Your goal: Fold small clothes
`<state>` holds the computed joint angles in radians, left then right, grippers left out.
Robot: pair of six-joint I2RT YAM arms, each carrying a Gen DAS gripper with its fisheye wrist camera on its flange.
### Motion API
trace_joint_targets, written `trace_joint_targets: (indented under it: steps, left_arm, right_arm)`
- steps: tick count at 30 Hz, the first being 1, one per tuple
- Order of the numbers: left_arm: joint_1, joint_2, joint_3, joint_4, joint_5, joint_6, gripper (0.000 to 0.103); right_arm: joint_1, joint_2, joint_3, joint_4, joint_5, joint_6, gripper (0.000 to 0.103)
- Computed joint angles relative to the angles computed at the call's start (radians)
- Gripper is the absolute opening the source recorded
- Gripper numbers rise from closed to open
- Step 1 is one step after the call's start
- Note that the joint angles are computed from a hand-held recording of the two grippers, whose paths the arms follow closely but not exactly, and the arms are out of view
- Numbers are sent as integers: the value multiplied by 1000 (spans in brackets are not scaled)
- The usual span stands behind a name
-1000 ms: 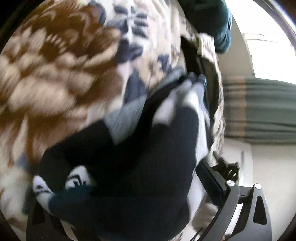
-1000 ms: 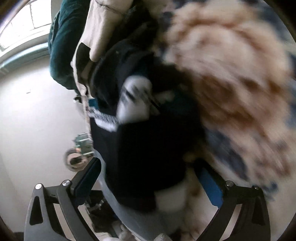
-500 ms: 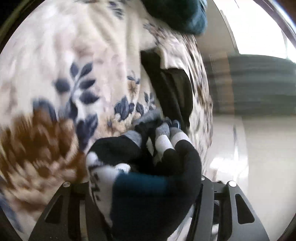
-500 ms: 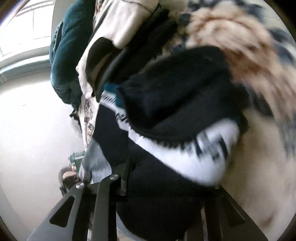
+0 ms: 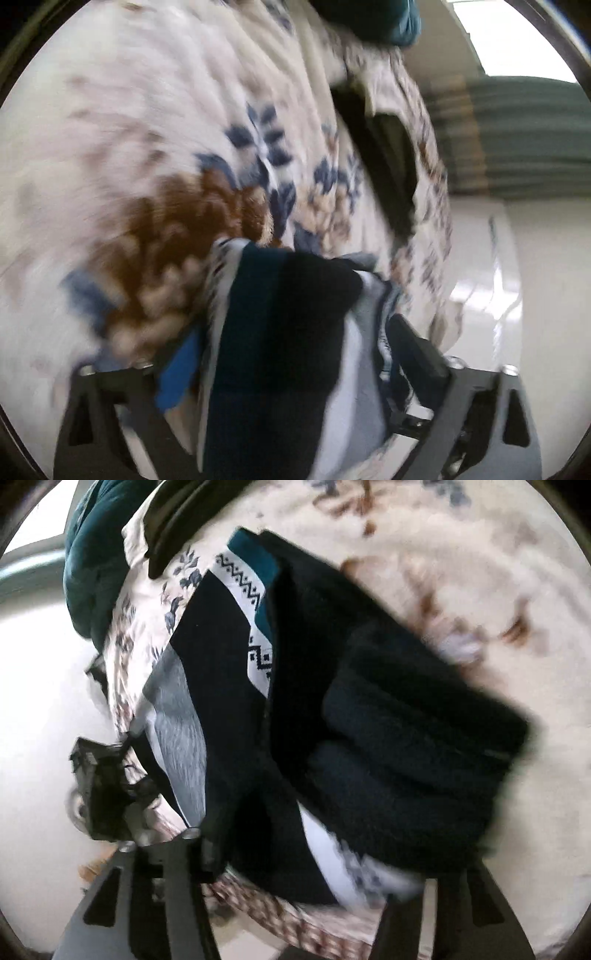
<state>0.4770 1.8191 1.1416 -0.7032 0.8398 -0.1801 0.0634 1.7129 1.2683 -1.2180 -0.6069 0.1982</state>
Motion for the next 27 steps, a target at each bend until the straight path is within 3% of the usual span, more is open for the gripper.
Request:
trace_joint_targets:
  steps: [2,4,8,11,17,18,19,21,22,23,27]
  left_arm:
    - [39,-83,-32,-52,-53,16,100]
    - [100,-208,-99,-129,-177,106,100]
    - [143,-320,-237,-142,-423,196,100]
    - [105,-290,-362,-70,-563,221,100]
    - [15,-240,-435,73,-658,127,103]
    - [2,-221,-436,91,-680,97,103]
    - [-21,-210,-433,105,-697,63,103]
    - [-44,-212,-442,122,-728,23,103]
    - [-49,-204,-438,118,-739,15,103]
    - [-52,-182,-419,100,-747,15,103]
    - [-86,-137,-270,-60,-723,-65,101]
  right_arm:
    - [-24,-4,79,-108,60,-83,71]
    - [-32,8,167,-181,124,-119,80]
    - [-30,79,355,-249,238,-191,80]
    - [16,228,528,-238,245,-182,80]
    - [72,583,842,-246,187,-157,80]
    - [73,643,906,-280,141,-174,73]
    - [94,695,969,-296,130,-168,52]
    - [119,746,1049,-331,190,-194,37]
    - [126,735,1040,-309,205,-197,23]
    - [126,716,1019,-288,203,-202,16]
    - [132,626,976,-236,216,-204,11]
